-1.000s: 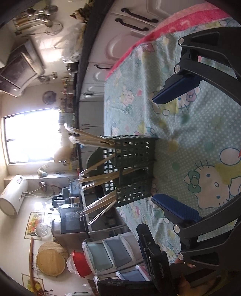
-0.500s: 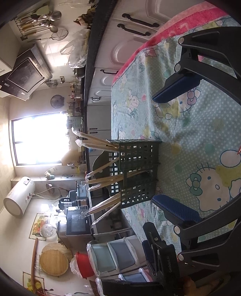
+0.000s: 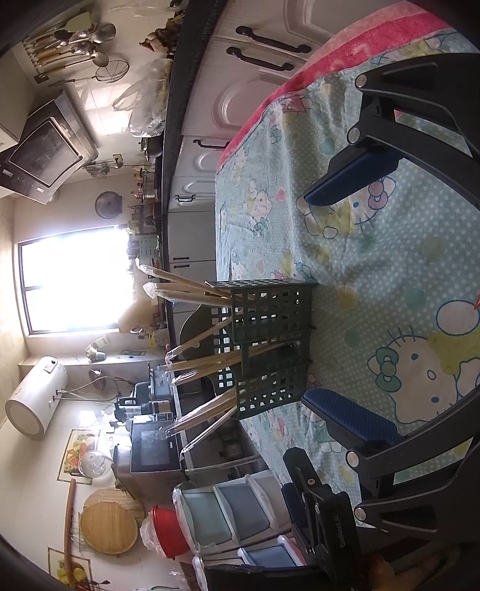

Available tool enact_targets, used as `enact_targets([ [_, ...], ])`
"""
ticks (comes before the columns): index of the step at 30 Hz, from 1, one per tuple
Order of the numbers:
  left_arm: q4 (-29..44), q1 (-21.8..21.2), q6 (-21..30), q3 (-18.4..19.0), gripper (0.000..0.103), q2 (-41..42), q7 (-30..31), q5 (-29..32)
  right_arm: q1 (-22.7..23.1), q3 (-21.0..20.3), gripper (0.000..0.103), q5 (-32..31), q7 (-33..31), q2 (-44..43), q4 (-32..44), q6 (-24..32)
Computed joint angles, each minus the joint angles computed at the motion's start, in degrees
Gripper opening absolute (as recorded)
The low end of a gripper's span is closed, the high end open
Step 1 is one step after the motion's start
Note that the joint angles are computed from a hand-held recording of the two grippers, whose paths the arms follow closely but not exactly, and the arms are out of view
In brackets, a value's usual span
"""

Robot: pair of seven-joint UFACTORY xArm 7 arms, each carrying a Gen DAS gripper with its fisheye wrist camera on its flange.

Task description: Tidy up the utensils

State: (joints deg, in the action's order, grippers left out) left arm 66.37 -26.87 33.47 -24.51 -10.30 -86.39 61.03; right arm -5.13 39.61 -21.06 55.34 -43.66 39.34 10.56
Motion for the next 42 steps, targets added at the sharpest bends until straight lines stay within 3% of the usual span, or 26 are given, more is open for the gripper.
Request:
enact_targets([
  [42, -0.3, -0.1, 0.2, 0.0, 0.092, -0.2, 0.6, -0.6, 0.8, -0.3, 0.096, -0.4, 1.1, 0.4, -0.4, 0.5],
])
